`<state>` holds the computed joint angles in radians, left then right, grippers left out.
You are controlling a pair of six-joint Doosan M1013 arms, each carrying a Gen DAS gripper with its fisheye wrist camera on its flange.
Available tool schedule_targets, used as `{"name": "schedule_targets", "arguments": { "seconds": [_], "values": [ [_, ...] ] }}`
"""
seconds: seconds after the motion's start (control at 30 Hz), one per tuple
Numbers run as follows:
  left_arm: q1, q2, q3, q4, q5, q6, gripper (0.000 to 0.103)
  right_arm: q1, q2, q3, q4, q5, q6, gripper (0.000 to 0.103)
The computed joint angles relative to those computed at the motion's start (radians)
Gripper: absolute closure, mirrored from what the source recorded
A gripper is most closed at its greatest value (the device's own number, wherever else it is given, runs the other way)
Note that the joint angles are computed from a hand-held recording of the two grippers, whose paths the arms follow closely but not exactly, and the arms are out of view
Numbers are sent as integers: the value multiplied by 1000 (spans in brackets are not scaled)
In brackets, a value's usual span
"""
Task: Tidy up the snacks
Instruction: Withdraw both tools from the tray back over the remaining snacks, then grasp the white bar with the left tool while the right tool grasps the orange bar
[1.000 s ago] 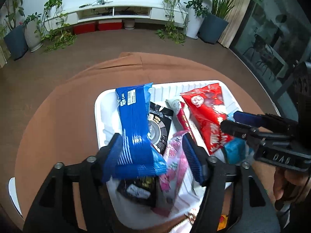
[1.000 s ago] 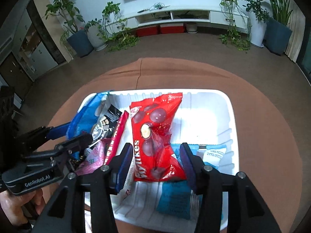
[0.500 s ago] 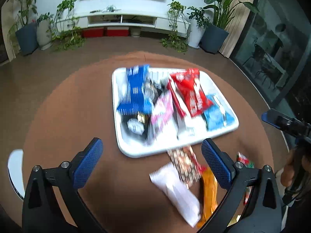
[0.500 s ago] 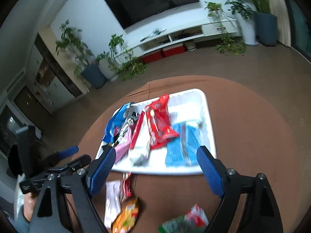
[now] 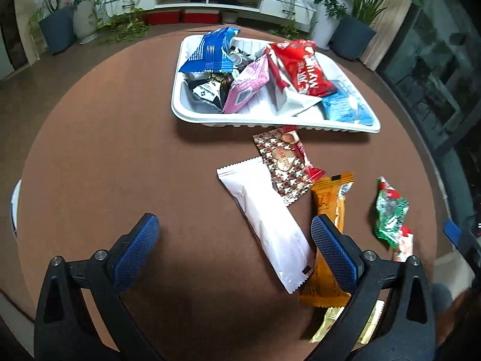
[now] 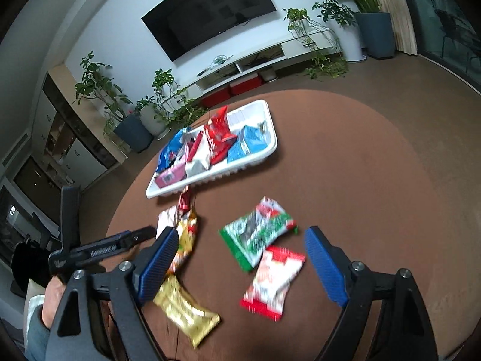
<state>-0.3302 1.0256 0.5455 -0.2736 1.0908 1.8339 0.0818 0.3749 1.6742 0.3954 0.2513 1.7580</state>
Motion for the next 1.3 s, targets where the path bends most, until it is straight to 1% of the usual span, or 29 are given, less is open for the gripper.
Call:
{"name": "schedule_targets", "arguments": {
  "seconds": [0.03,0.17,0.33,0.37,0.43,0.5,0.63,0.67,0.7,0.83,0.93,1.0,1.03,1.1,1.2,1.27,1.3],
  "values": [
    [-3,1,0,9,0,-3,1,4,-2,5,-11,-2,7,15],
    [-19,17,-34,65,21,-20,1,8,-9,20,28,-13,-33,15],
    [-32,67,-122,96,96,-25,2,13,-13,22,32,-18,-54,15],
    [-34,72,-128,102,100,-25,5,14,-14,24,32,-21,-56,15],
    [-39,70,-117,125,85,-16,9,14,-15,27,42,-25,-69,15],
    [-40,68,-114,128,77,-11,16,15,-15,28,36,-26,-65,15],
    [-36,80,-138,121,88,-5,24,16,-14,27,33,-25,-61,15],
    [-36,81,-141,120,88,-3,28,16,-15,28,35,-24,-64,15],
    [-37,82,-142,124,85,2,31,17,-14,27,24,-23,-54,15],
    [-34,72,-122,112,68,26,39,27,-12,22,-48,-15,12,15],
    [-31,77,-131,96,72,51,49,31,-9,16,-41,-7,5,15],
    [-28,84,-147,83,83,68,58,34,-5,9,-38,2,-2,15],
    [-27,80,-139,81,79,74,60,36,-3,4,-33,9,-9,15],
    [-26,76,-130,76,74,95,68,40,6,-14,-22,37,-28,15],
    [-20,73,-124,58,75,129,73,51,26,-49,-28,80,-41,16],
    [-15,54,-86,46,57,153,74,55,48,-85,-21,134,-53,16],
    [-11,48,-72,36,49,166,74,56,59,-101,-9,156,-65,19]
  ]
}}
